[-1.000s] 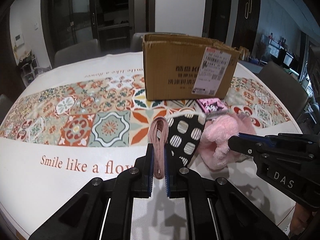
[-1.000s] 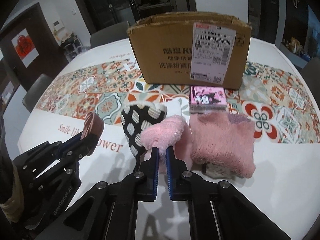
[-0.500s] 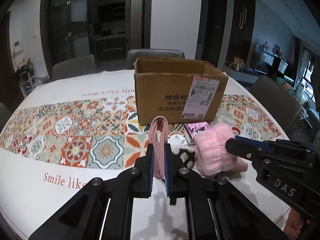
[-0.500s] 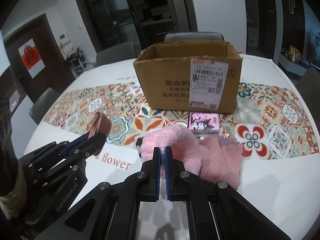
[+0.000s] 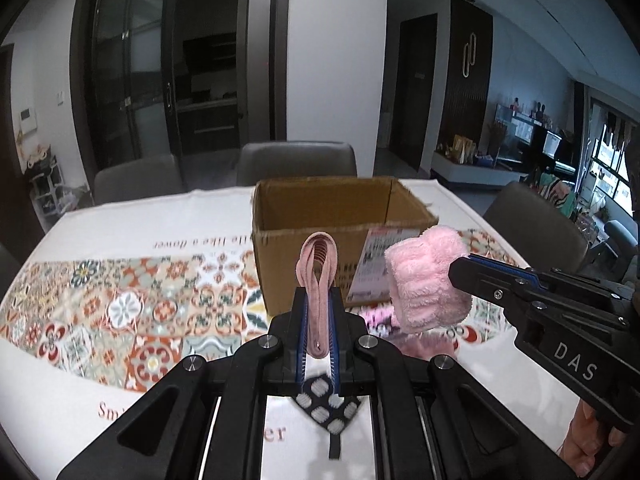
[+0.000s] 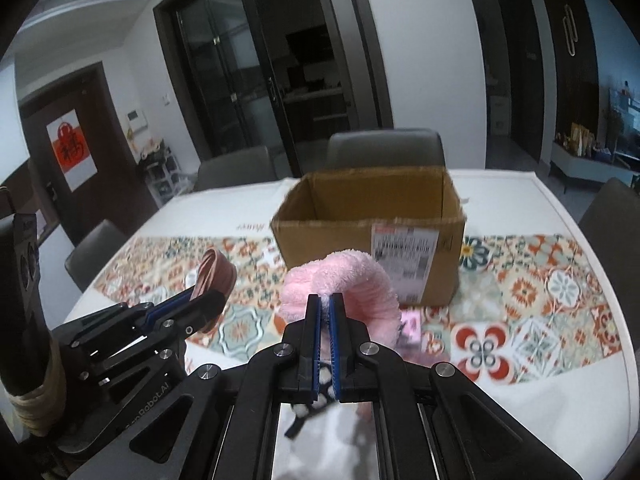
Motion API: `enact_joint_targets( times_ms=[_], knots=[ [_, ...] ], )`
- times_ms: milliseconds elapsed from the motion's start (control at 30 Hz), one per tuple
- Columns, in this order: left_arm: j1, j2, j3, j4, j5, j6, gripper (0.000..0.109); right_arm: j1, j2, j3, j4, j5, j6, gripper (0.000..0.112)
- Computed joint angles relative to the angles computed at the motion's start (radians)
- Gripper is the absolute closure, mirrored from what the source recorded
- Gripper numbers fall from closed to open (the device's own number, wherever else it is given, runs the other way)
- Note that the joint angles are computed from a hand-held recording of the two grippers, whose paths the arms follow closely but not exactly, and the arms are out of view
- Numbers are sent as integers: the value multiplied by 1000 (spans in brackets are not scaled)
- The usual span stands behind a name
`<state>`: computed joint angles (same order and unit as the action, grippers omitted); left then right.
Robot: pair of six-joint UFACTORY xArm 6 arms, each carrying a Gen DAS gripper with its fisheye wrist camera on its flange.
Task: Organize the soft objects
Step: 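Carry the hair ties and pink sock with both tools over the cardboard box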
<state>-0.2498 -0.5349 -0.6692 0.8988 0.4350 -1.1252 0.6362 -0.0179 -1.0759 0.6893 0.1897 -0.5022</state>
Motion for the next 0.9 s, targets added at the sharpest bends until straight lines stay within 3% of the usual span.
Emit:
enact_joint_targets(
  times_ms=[533,900],
  knots=[
    [60,155,-203,121,-51,-35,98,-17,110,-208,125,-46,-142,107],
    [112,309,-359,159,-98,-26,98,-46,253,-413,74,-24,-123,107]
  ],
)
